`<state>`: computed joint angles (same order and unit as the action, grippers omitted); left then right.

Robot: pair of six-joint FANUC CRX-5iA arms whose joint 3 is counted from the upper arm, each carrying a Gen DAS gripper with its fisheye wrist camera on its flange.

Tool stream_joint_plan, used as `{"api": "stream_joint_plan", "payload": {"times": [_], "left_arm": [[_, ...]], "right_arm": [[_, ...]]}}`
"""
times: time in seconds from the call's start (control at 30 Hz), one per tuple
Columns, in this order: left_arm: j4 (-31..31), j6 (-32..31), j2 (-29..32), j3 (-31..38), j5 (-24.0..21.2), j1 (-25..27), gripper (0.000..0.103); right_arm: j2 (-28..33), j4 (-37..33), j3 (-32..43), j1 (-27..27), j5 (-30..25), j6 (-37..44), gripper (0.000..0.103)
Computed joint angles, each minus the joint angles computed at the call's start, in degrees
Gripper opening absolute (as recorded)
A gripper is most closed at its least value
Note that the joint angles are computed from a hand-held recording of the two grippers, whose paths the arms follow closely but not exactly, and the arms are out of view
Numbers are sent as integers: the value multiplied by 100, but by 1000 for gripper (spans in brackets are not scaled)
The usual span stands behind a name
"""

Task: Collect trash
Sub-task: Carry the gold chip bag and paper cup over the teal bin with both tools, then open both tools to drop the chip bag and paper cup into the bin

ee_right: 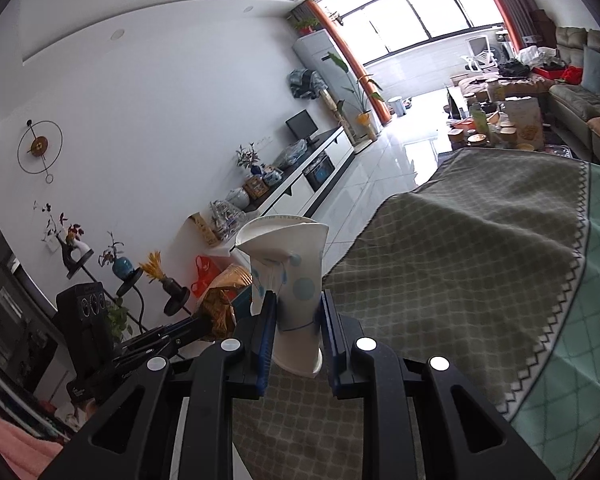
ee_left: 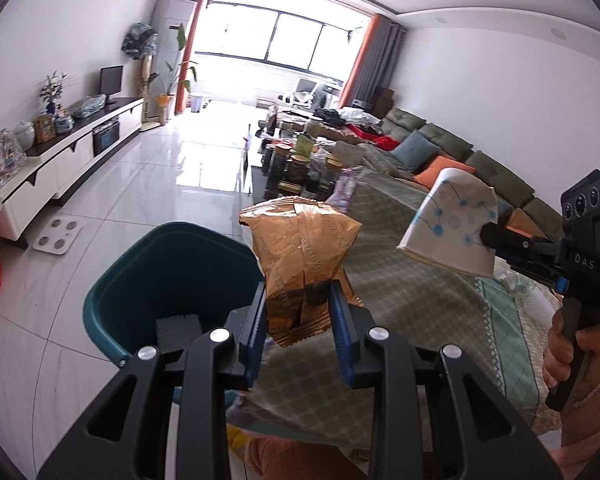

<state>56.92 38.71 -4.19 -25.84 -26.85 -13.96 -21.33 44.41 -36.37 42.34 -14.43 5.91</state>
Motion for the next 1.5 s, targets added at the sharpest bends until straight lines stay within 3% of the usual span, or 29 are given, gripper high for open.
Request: {"api": "stream_joint_plan", "payload": {"times": [0.9, 1.5], "left_arm": [[-974, 1070, 363, 309, -27, 527, 30], [-1819, 2075, 726, 787, -250, 607, 31]], "right_arm": [[1244, -1802, 1450, 250, -429, 2087, 22], [2116, -2937, 2608, 297, -1113, 3352, 23]]}}
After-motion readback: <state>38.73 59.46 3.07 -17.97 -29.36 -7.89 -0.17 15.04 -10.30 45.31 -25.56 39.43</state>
